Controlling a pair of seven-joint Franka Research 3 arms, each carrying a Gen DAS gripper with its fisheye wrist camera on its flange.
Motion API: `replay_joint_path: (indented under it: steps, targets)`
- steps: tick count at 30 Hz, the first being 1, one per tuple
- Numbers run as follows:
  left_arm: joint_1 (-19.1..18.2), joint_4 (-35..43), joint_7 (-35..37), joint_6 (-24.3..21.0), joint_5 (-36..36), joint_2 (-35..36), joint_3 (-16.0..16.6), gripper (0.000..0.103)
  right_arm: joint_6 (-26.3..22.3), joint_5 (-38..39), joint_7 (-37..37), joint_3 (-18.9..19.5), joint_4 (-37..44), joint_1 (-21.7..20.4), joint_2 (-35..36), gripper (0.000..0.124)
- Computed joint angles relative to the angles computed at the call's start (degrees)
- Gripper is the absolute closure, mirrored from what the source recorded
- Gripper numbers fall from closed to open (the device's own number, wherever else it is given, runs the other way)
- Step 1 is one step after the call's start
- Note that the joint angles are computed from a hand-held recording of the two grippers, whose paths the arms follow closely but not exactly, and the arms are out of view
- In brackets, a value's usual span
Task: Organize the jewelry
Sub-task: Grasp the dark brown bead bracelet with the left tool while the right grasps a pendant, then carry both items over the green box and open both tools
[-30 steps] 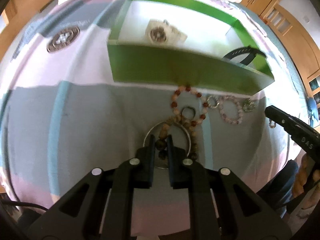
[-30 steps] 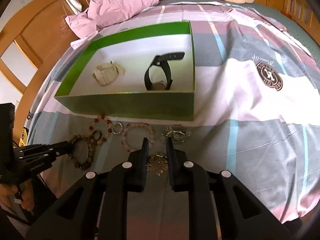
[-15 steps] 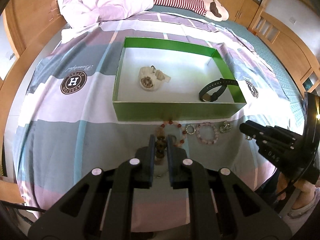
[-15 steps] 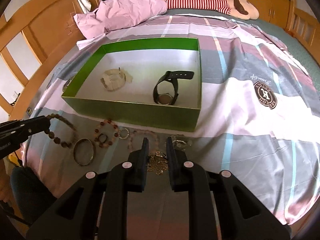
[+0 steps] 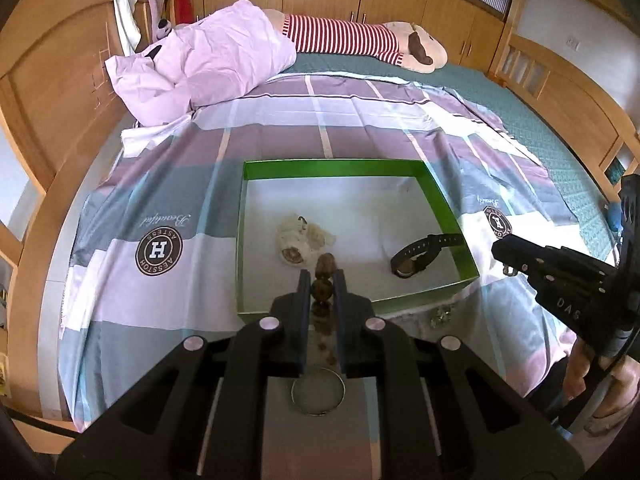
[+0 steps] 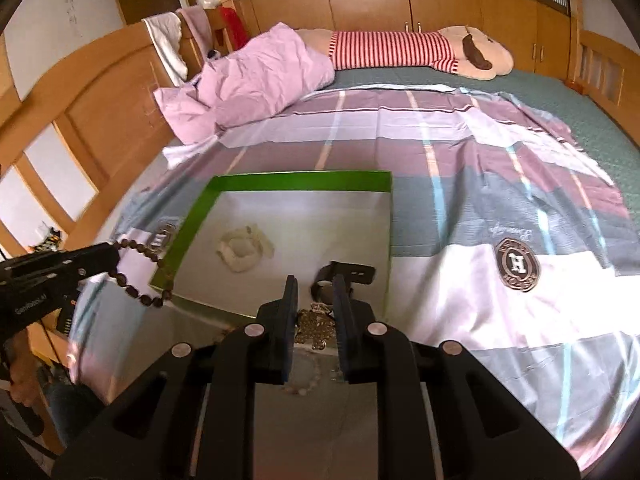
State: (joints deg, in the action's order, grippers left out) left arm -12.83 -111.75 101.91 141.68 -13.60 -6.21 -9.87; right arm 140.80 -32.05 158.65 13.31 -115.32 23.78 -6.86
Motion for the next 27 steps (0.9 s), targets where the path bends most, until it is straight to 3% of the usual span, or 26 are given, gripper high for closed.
replay_joint_path:
  steps: [3, 7, 9, 16, 17, 19, 20, 23, 27]
  targets:
    - [-0.4, -1.5, 0.9, -0.4, -1.8, -0.6, 0.1, 0.091, 2.0, 3.8, -2.7, -0.4, -2.1, 0.6, -0.3, 0.104]
    - [-0.8, -4.3, 1.5, -1.1, -3.9, -1.4, 0.3, 0.091, 0.4, 9.0, -4.0, -0.6, -5.0, 1.1, 1.6, 0.097]
    - [-0.9, -5.3, 1.4, -1.7, -4.2, -1.3, 0.3, 0.091, 1.3, 11.7, -4.5, -1.3, -6.2, 1.2, 3.1, 0.078]
    - [-0.8, -7.0, 0.5, -2.3, -3.2, -1.4, 0.2, 0.091, 3.8, 8.7, -1.5, -3.3, -7.2, 2.3, 6.8, 0.071]
    - [-0.8, -7.0, 0.3, -2.3, -3.1, -1.3, 0.2, 0.091, 3.0, 8.6, -2.2, -3.3, -6.7, 2.5, 7.2, 0.071]
    - [-0.7, -7.0, 0.1, -2.3, -3.0, -1.2, 0.3, 0.091, 2.3, 9.1, -4.5, -3.4, -5.6, 3.1, 7.9, 0.087]
    - [-0.6, -7.0, 0.1, -2.3, -3.2, -1.2, 0.4, 0.091, 2.1, 9.4, -5.3, -3.4, -5.4, 3.4, 8.0, 0.104]
    - [-0.6, -7.3, -0.1, -2.3, -3.3, -1.4, 0.4, 0.091, 3.4, 12.3, -6.0, -3.8, -6.7, 3.4, 6.7, 0.107]
    - [-0.5, -7.4, 0.3, -2.3, -3.6, -1.5, 0.6, 0.091, 3.7, 10.6, -3.6, -3.1, -7.7, 3.2, 4.1, 0.107]
